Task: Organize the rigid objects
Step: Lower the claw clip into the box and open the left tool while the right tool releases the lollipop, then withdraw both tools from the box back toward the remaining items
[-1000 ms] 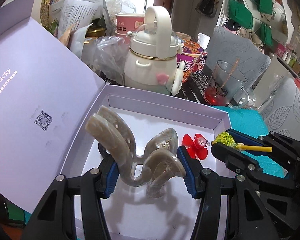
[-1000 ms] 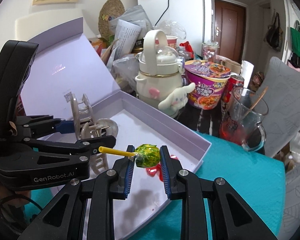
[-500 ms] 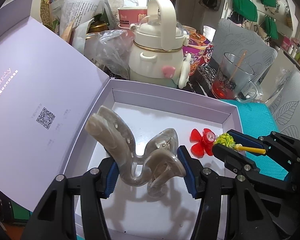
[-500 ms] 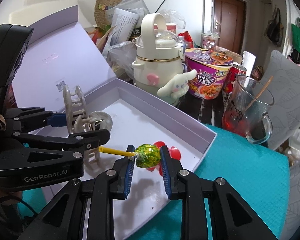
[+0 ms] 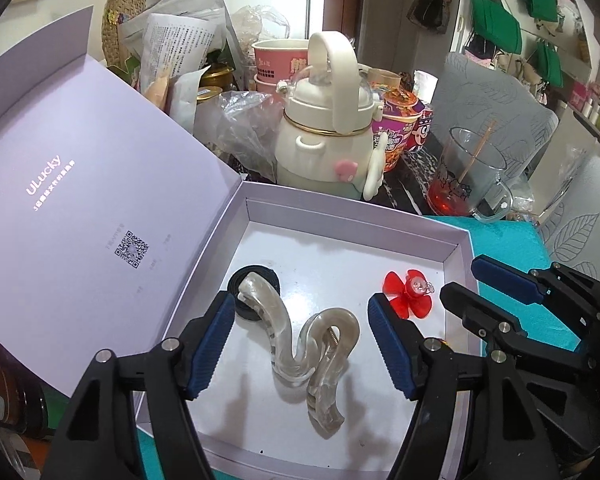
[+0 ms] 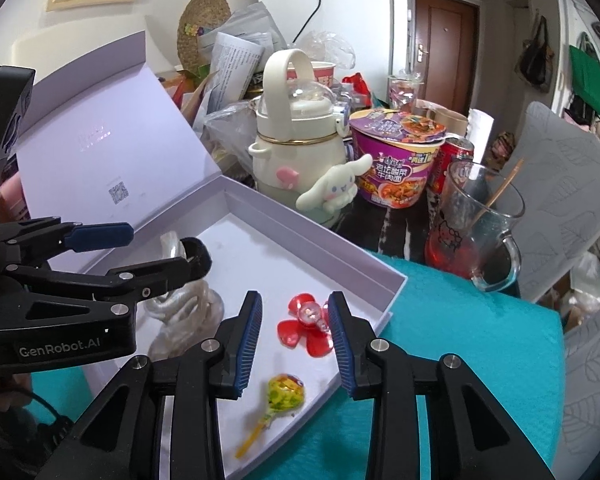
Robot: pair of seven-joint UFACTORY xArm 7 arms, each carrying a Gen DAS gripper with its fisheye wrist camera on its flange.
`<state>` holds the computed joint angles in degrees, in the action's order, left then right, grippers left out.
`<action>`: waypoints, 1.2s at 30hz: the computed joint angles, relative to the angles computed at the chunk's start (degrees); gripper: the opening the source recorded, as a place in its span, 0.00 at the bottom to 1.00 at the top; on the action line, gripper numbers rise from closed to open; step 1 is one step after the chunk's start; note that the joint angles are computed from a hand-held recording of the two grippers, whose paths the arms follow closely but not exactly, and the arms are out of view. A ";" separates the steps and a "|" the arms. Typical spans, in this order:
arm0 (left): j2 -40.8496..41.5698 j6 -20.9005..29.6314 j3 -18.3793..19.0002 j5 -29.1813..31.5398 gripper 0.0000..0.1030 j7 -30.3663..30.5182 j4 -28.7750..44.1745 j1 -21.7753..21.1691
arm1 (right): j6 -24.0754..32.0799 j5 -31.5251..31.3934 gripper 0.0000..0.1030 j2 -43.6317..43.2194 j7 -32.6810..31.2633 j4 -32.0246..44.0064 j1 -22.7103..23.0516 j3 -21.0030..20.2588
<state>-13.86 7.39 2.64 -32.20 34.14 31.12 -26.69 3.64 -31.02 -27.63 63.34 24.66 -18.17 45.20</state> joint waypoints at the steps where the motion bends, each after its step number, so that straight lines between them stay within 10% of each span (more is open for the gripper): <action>1: -0.58 0.16 0.08 -0.11 0.67 0.04 -0.18 0.00 | 0.39 0.25 0.33 -0.57 -0.16 -0.05 0.90 -0.64; 20: -23.29 4.99 0.39 10.47 0.67 -10.58 -8.10 1.78 | 14.83 3.80 0.33 -15.57 -2.76 -0.17 20.23 -11.52; 36: -49.27 16.74 -0.33 18.01 0.67 -17.70 -15.69 3.17 | 31.20 7.74 0.34 -30.11 -2.55 0.46 32.57 -9.99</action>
